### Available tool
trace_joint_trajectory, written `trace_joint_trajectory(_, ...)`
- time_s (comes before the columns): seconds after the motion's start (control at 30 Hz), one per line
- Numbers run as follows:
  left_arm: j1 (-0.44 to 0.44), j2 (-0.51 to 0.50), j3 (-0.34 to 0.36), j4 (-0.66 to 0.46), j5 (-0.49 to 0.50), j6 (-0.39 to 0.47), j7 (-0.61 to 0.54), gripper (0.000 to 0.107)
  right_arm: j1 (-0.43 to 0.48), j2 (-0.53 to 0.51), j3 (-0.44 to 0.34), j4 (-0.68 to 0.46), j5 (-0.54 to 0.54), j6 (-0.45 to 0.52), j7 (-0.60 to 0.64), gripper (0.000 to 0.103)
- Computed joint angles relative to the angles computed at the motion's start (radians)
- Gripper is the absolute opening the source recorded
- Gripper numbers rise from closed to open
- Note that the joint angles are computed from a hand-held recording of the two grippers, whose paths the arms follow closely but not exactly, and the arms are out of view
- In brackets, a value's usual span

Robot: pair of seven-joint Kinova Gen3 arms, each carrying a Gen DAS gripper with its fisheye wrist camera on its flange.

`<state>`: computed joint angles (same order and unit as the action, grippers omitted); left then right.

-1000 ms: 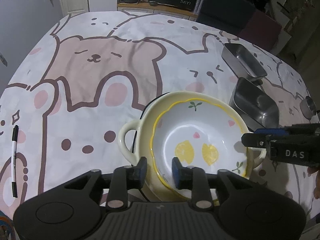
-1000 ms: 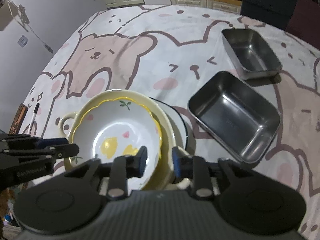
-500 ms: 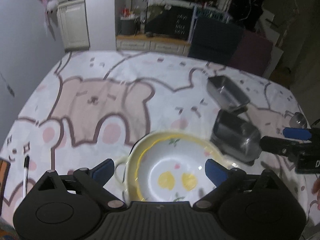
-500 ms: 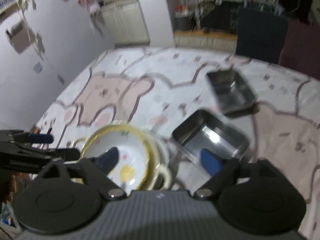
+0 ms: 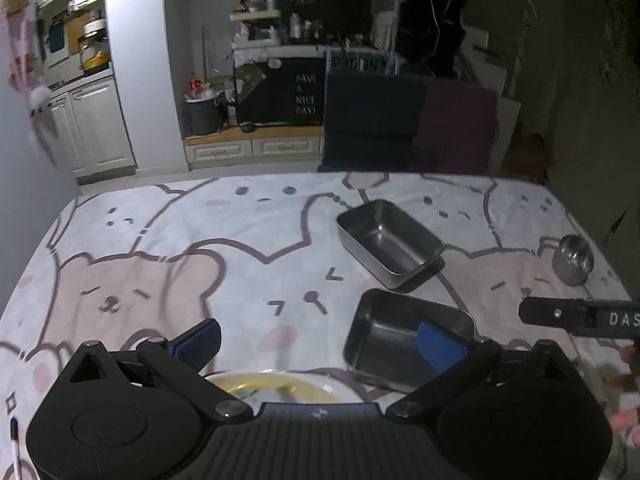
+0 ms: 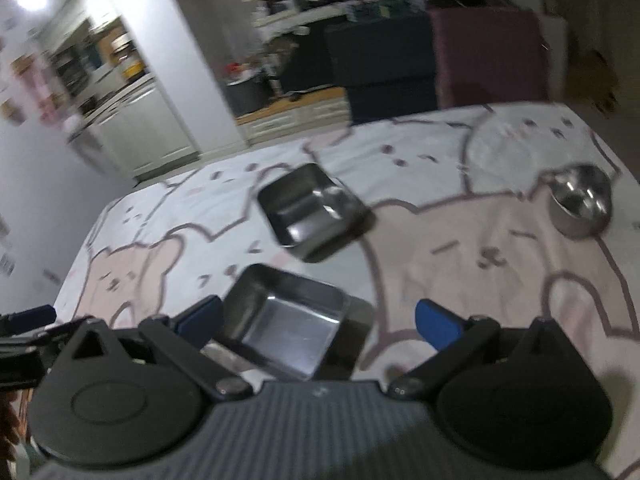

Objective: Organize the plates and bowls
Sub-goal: 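Open both grippers and move them to the rim of the larger steel tray, then close both grippers on opposite rims of the steel tray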

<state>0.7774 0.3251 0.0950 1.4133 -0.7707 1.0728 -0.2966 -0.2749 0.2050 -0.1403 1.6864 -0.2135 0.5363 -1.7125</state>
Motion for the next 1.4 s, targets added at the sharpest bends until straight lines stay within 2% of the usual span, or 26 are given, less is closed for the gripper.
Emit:
trace_joint_trajectory(0.17, -0.038, 0.100, -0.010, -0.110, 0.053, -0.011, -0.139, 0.103, -0.046, 0.054, 0.035, -0.029, 0.064, 0.012, -0.129, 0.103)
trace_joint_trajectory(0.3, -0.049, 0.177, -0.038, -0.210, 0.109, 0.030, -0.256, 0.100, -0.069, 0.124, 0.048, -0.108, 0.106, 0.092, -0.197, 0.102)
trace_joint_trajectory(0.33, -0.056, 0.200, -0.042, -0.244, 0.134, 0.054, -0.291, 0.097, -0.084, 0.142, 0.064, -0.136, 0.121, 0.129, -0.227, 0.102)
trace_joint_trajectory(0.4, -0.075, 0.237, -0.050, -0.295, 0.182, 0.080, -0.348, 0.086, -0.062, 0.180, 0.049, -0.186, 0.108, 0.185, -0.238, 0.099)
trace_joint_trajectory(0.6, -0.108, 0.303, -0.085, -0.371, 0.281, 0.120, -0.449, 0.064, -0.026, 0.267, 0.022, -0.280, 0.067, 0.277, -0.209, 0.072)
trace_joint_trajectory(0.67, -0.114, 0.315, -0.094, -0.379, 0.300, 0.123, -0.464, 0.060, 0.006, 0.304, -0.008, -0.312, 0.023, 0.299, -0.154, 0.048)
trace_joint_trajectory(0.7, -0.119, 0.318, -0.097, -0.380, 0.310, 0.123, -0.469, 0.056, 0.009, 0.316, -0.010, -0.329, 0.013, 0.318, -0.142, 0.046)
trace_joint_trajectory(0.87, -0.141, 0.324, -0.097, -0.371, 0.351, 0.095, -0.507, 0.054, -0.028, 0.358, 0.007, -0.387, 0.029, 0.376, -0.132, 0.038)
trace_joint_trajectory(1.0, -0.146, 0.337, -0.096, -0.388, 0.371, 0.104, -0.543, 0.051, -0.072, 0.376, 0.038, -0.423, 0.078, 0.423, -0.157, 0.037)
trace_joint_trajectory(1.07, -0.155, 0.338, -0.090, -0.393, 0.391, 0.102, -0.558, 0.043, -0.078, 0.378, 0.041, -0.426, 0.096, 0.427, -0.160, 0.037)
trace_joint_trajectory(1.13, -0.166, 0.336, -0.081, -0.394, 0.417, 0.091, -0.576, 0.023, -0.075, 0.379, 0.034, -0.427, 0.098, 0.427, -0.144, 0.034)
trace_joint_trajectory(1.17, -0.171, 0.337, -0.075, -0.397, 0.431, 0.088, -0.586, 0.018, -0.074, 0.378, 0.029, -0.424, 0.102, 0.423, -0.128, 0.029)
trace_joint_trajectory(1.2, -0.180, 0.339, -0.068, -0.400, 0.452, 0.086, -0.594, 0.007, -0.069, 0.374, 0.024, -0.421, 0.100, 0.422, -0.113, 0.025)
trace_joint_trajectory(1.23, -0.174, 0.342, -0.072, -0.405, 0.457, 0.092, -0.589, 0.007, -0.066, 0.372, 0.017, -0.421, 0.096, 0.421, -0.095, 0.014)
trace_joint_trajectory(1.4, -0.186, 0.300, -0.072, -0.350, 0.505, 0.046, -0.553, 0.004, -0.116, 0.367, 0.040, -0.424, 0.152, 0.418, -0.093, 0.010)
